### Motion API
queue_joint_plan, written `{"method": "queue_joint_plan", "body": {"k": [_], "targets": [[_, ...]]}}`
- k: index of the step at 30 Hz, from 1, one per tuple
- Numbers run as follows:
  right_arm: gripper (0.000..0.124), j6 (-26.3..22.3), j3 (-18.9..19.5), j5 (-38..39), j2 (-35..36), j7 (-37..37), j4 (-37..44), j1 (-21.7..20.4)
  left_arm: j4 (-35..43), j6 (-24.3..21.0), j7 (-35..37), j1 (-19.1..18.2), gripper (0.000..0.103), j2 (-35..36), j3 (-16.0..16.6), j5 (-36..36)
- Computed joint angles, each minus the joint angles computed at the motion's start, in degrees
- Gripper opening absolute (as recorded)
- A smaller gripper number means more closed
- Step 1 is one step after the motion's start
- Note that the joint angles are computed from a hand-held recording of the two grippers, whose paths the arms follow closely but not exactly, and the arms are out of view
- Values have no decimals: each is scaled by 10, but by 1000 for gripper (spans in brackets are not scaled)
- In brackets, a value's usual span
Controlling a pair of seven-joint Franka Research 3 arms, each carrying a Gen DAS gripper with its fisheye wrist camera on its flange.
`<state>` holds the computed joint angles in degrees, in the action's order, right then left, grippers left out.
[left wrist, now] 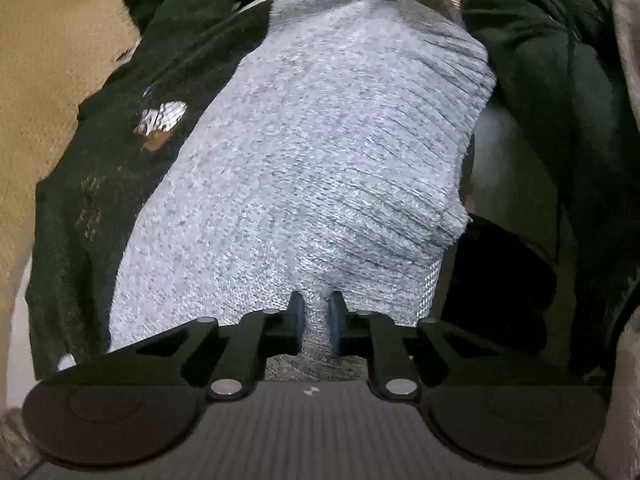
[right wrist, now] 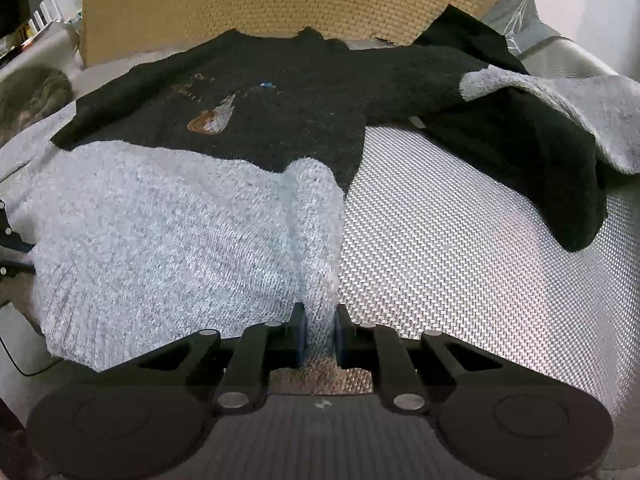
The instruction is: Fold clothes
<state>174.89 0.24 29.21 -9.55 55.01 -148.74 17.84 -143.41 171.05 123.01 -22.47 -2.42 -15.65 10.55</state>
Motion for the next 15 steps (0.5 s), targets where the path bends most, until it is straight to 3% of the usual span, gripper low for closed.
{"method": "queue_joint_plan", "body": {"k": [9,15], "targets": [[15,-16,16,-59,-17,36,-10,-26,0,-59,105,-18,10,-13,4,-70],[18,-28,-11,-14,-13,-5,1,2,9,-77,121,-16,12,-11,6,-90]]}}
